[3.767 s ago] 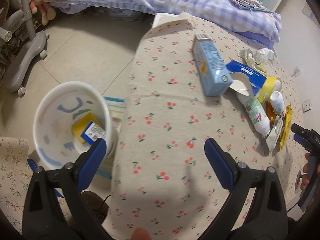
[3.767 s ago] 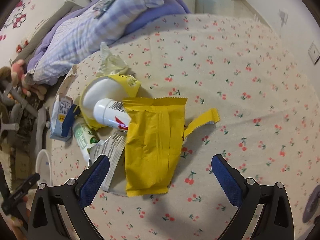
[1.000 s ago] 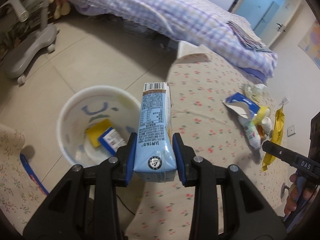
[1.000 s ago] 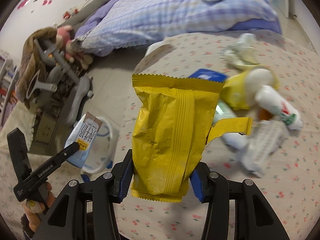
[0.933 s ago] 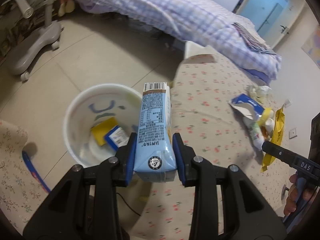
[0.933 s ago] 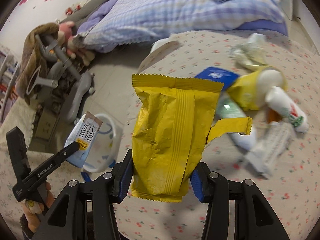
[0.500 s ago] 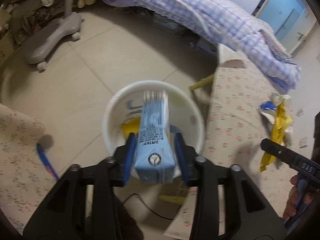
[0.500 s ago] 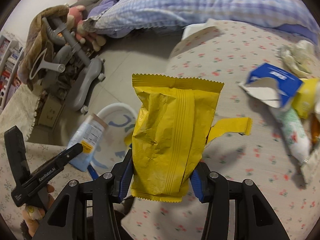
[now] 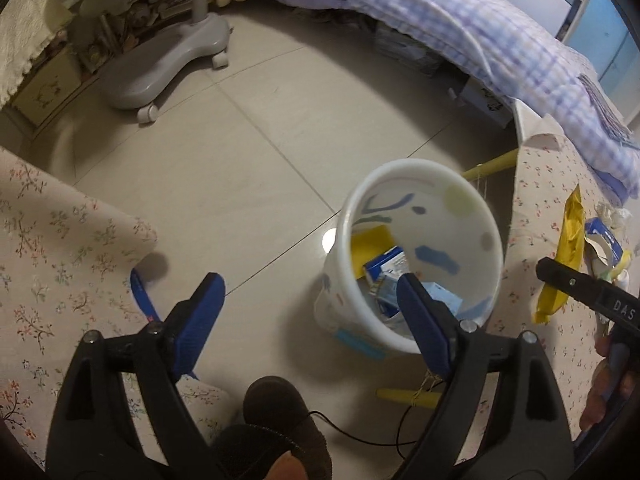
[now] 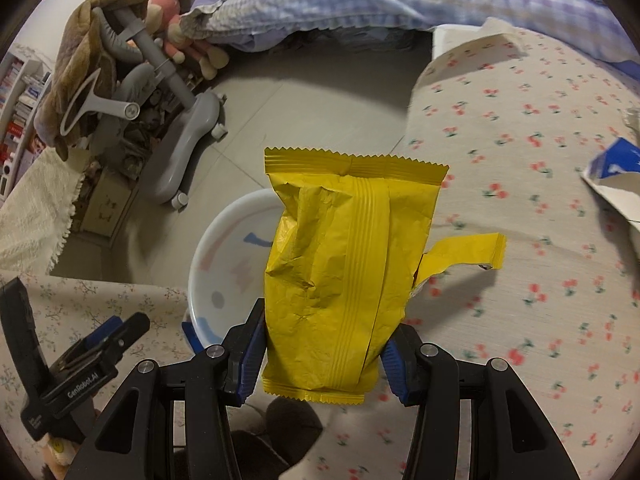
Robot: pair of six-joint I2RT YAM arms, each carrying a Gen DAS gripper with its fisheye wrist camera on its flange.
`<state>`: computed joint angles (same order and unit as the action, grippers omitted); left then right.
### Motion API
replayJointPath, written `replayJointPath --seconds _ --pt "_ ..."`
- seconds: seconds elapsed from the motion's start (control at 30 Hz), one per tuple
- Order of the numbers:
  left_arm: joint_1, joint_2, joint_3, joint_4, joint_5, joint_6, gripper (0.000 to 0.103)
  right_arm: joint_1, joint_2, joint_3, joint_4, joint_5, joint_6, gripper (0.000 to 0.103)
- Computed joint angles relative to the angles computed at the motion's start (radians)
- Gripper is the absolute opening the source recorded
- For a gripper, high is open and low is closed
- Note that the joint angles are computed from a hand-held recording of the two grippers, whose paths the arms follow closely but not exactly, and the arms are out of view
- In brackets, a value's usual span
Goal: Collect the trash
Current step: 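Release the yellow wrapper over the bin with the right gripper, then reach both tools back to the bedspread while the right gripper grasps the silver packet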
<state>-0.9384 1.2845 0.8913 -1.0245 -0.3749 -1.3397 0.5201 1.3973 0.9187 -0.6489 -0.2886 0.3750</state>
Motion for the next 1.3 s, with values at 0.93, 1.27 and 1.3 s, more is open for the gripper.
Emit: replayJointPath --seconds 0.93,1.27,1.3 --pt "-0.030 0.036 0.045 -0.014 -0.009 -0.004 0.088 -0.123 -0.140 -0.027 -0.097 -0.002 -0.103 0.087" --pt "-0.077 0.183 0.178 -0.007 -0.012 0.031 0.088 -0.497 -0.250 -0.027 -0.279 -0.052 -0.340 0.087" --pt "-0.080 0.195 0.191 -0.005 -0.011 0.033 0.088 -0.545 -0.248 -0.021 -0.296 -0.064 -0.371 0.087"
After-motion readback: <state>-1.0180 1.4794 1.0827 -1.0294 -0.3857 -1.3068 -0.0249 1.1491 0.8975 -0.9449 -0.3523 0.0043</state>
